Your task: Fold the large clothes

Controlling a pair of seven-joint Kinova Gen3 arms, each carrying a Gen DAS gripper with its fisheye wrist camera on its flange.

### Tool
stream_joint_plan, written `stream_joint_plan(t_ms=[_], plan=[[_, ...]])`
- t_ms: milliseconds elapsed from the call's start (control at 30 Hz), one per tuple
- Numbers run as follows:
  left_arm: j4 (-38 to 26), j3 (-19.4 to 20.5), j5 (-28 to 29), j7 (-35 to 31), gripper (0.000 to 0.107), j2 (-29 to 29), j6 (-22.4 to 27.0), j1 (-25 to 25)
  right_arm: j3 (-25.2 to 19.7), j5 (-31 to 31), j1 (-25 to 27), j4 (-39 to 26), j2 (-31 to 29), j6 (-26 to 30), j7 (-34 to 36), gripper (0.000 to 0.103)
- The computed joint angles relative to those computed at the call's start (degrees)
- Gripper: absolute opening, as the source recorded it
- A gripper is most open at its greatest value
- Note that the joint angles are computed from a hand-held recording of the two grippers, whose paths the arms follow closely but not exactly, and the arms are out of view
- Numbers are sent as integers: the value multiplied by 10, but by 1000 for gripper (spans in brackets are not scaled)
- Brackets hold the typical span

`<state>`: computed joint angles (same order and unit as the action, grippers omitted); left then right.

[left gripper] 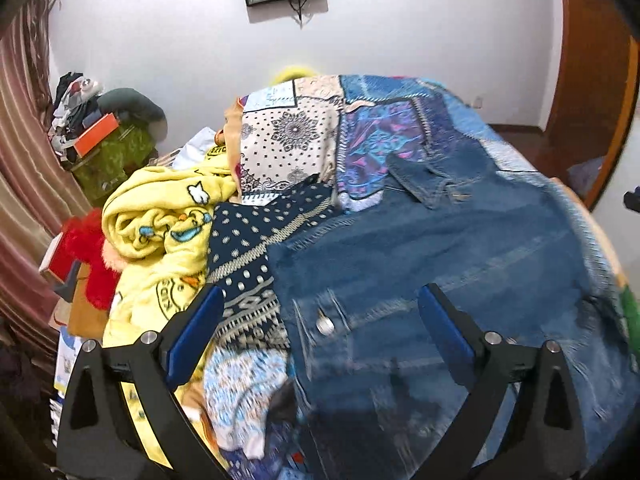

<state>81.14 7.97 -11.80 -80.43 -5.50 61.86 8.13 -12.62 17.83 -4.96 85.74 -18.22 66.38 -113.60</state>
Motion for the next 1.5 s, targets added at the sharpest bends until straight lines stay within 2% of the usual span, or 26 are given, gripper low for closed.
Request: stream_joint_plan(t_ms=[167, 267, 367, 467, 667, 867, 900, 1033, 1133, 1200, 1300, 1333, 1433, 1500], plan=[[54, -3, 36, 8, 99, -63, 7, -1, -13, -20, 0, 41, -56, 3, -2, 96], [92, -17, 73, -3, 99, -96, 15, -8, -26, -31, 5, 67, -86, 12, -2, 96], [131, -20, 85, 1, 99, -127, 18, -23, -33, -46, 9, 97, -114, 27, 2, 96], [165, -50, 124, -8, 99, -151, 32, -32, -37, -59, 16, 124, -135, 46, 3, 96], [241, -103, 201, -28, 99, -186, 64, -49, -2, -117, 21, 183, -166, 73, -12, 96], [298, -114, 258, -28, 99, -212, 91, -59, 42, -172, 20, 217, -195, 82, -25, 96], [304, -112, 261, -27, 97, -218, 91, -61, 46, -177, 18, 221, -201, 79, -23, 96], [322, -120, 285, -30, 78, -237, 94, -58, 47, -191, 19, 237, -229, 70, -19, 94], [333, -137, 307, -41, 63, -240, 94, -54, 69, -216, 6, 251, -242, 58, -11, 79], [337, -134, 310, -47, 60, -244, 89, -56, 102, -244, -10, 267, -250, 44, -1, 62], [349, -148, 325, -51, 41, -255, 78, -58, 136, -278, -19, 285, -259, 31, 5, 50], [350, -149, 325, -50, 33, -256, 78, -61, 132, -280, -15, 283, -259, 32, 6, 48], [347, -156, 329, -56, 20, -264, 73, -62, 100, -271, 4, 271, -259, 37, 3, 35], [340, -150, 328, -60, 16, -269, 65, -62, 73, -256, 25, 262, -264, 29, -6, 18]])
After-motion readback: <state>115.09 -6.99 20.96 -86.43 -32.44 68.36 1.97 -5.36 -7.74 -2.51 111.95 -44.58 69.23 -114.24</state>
